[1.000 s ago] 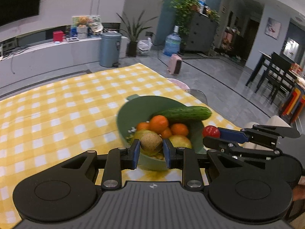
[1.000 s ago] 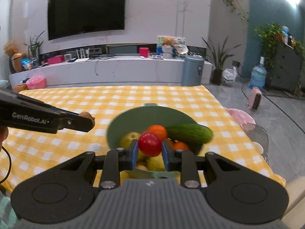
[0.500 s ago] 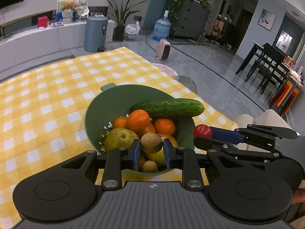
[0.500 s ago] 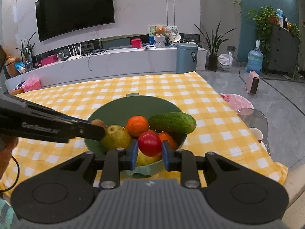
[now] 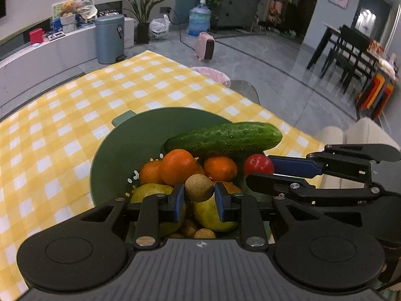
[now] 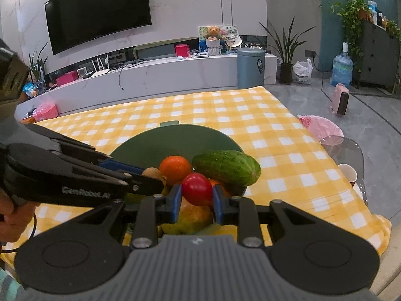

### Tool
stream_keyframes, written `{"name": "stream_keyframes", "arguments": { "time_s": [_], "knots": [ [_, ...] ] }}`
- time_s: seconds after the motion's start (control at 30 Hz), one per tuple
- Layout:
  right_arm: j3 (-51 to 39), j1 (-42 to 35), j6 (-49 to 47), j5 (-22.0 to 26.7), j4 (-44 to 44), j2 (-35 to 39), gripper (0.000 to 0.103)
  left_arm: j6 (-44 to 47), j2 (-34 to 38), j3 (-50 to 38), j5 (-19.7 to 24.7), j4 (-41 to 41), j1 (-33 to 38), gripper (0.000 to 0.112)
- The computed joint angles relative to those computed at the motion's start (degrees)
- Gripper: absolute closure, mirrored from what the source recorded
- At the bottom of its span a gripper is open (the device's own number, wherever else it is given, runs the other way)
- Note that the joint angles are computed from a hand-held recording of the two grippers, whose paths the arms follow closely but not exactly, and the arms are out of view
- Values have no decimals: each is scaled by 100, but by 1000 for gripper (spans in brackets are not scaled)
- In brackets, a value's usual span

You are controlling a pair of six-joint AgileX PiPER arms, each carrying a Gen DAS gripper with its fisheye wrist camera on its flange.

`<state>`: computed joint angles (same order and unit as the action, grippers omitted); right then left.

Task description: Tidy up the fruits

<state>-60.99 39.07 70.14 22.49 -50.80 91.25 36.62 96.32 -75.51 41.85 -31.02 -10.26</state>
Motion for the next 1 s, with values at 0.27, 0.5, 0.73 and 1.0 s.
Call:
{"name": "stream_keyframes", "arguments": {
  "time_s": [0.27, 0.5, 0.73, 1.0],
  "knots": [
    [-52, -175, -284, -220, 252, 166, 80, -72, 340, -338, 136, 335, -125, 83],
    [-85, -246, -426, -264, 415, 254, 80, -66, 517, -495, 241, 336, -122, 80],
    [-132, -320, -515, -306, 515, 291, 80, 154, 469, -474, 411, -5, 65, 74],
    [-335, -363, 54, -442, 477, 505, 80, 344, -108, -34, 312, -182, 393, 61]
  ]
}}
